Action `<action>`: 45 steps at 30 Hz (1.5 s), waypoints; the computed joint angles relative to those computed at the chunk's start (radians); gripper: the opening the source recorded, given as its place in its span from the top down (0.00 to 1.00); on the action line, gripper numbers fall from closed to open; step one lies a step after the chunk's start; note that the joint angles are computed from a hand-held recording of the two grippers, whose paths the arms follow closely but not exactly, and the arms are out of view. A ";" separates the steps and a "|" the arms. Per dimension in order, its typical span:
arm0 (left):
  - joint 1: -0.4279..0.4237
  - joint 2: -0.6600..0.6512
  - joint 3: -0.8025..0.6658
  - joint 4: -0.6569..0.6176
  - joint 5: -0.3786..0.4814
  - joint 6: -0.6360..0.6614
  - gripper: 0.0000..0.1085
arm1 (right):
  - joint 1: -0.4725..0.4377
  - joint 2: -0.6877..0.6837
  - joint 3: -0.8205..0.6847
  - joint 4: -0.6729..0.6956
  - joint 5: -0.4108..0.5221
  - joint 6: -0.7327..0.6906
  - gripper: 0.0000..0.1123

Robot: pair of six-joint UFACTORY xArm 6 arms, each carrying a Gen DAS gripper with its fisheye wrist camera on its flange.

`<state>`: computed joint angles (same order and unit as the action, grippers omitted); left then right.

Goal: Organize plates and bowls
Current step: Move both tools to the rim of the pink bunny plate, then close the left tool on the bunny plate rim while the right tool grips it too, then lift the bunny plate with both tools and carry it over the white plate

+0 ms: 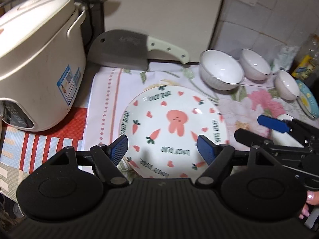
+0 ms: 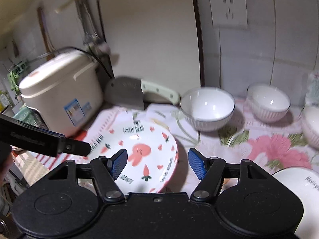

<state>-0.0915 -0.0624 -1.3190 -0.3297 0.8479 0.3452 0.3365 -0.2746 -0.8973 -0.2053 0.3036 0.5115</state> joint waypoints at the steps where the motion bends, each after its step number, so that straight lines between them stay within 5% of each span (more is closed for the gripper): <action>1: 0.000 0.010 0.000 0.004 -0.009 -0.007 0.30 | -0.004 0.017 -0.001 0.022 -0.007 -0.013 0.36; 15: 0.013 0.143 0.008 0.102 -0.121 -0.077 0.34 | -0.013 0.153 -0.032 0.121 0.006 0.028 0.42; 20: 0.030 0.168 -0.012 0.061 -0.063 -0.083 0.65 | -0.001 0.163 -0.024 0.207 -0.015 -0.005 0.61; 23: 0.026 0.159 0.000 0.055 -0.071 -0.082 0.74 | 0.008 0.173 -0.057 0.281 0.044 -0.049 0.73; 26: 0.016 0.152 0.012 0.089 -0.092 -0.119 0.74 | 0.003 0.180 -0.084 0.270 0.094 -0.010 0.79; 37: 0.020 0.133 0.049 0.051 -0.141 -0.080 0.74 | 0.001 0.178 -0.040 0.256 -0.005 0.092 0.79; 45: 0.048 0.156 -0.017 0.004 -0.058 -0.079 0.79 | 0.002 0.165 -0.105 0.274 0.115 0.131 0.85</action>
<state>-0.0440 0.0931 -1.3360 -0.3257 0.7902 0.2661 0.3386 -0.1093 -1.0026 0.0684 0.4187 0.6428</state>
